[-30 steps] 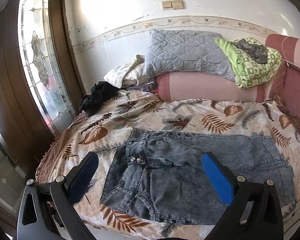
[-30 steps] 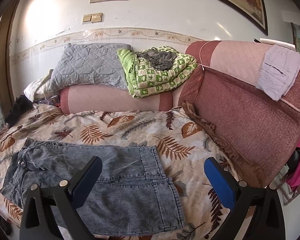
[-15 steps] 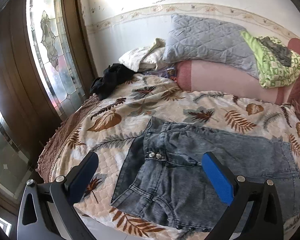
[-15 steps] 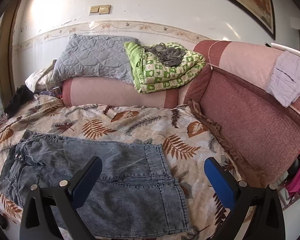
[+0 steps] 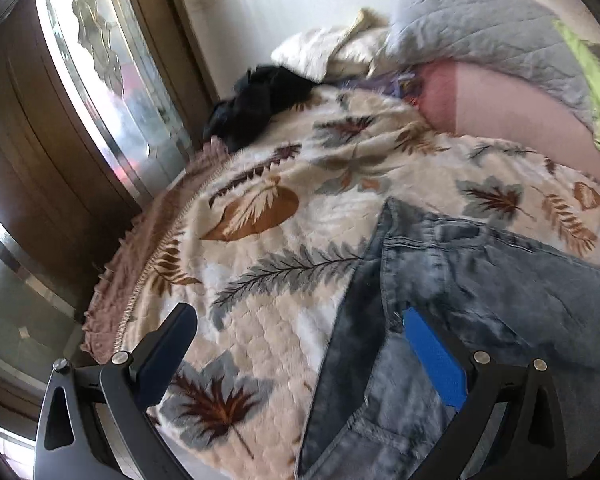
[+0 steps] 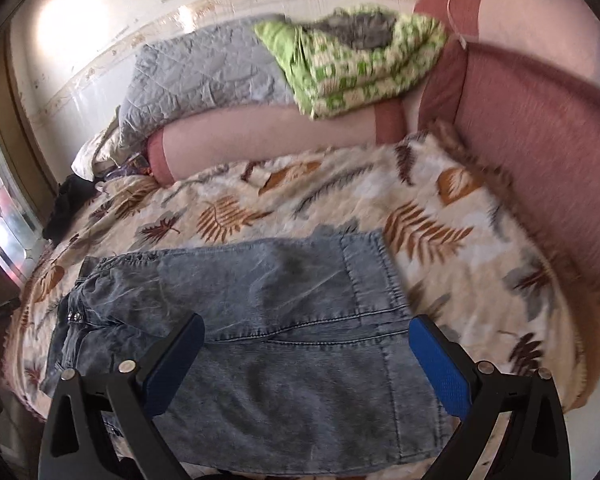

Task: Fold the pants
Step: 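Grasp the jeans leg hem with the right gripper while the left gripper grasps the waist edge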

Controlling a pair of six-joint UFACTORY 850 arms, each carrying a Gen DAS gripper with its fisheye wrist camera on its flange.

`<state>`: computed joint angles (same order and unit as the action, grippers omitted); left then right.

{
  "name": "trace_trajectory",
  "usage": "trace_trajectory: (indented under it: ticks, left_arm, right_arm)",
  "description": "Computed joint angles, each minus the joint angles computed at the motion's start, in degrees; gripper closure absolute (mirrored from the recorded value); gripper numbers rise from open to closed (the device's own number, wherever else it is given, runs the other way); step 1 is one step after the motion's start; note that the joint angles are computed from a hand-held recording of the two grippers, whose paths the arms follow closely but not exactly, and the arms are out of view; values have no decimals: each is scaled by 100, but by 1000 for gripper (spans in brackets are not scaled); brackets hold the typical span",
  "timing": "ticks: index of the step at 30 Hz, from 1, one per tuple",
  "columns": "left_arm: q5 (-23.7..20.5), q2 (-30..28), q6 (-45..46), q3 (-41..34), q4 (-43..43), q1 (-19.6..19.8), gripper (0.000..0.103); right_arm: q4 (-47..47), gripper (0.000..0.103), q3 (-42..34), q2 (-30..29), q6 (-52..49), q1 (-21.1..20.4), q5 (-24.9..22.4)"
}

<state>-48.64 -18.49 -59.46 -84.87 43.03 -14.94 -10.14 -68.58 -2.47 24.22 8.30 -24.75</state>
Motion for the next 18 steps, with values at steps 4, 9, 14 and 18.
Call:
trace_trajectory:
  ticks: [4,9,14,18]
  left_arm:
    - [25,-661,609,-740,-537,251,0]
    - [-188,-1700,1280,-2054,-900,381,0]
    - [-538,-2731,1813,-3394,-1285,441,0]
    - [-624,-3255,1853,-4074,-1414,429,0]
  right_arm:
    - [1749,0,-393,-508,-1575,-372,-136]
    - [3452,0,-1311,-1480,-3167,-948,-733]
    - [4003,1,-2212,-2373,-3238,-1381,-1058]
    - [3910,5,-2938,-3039,-2985,-1478,-1399]
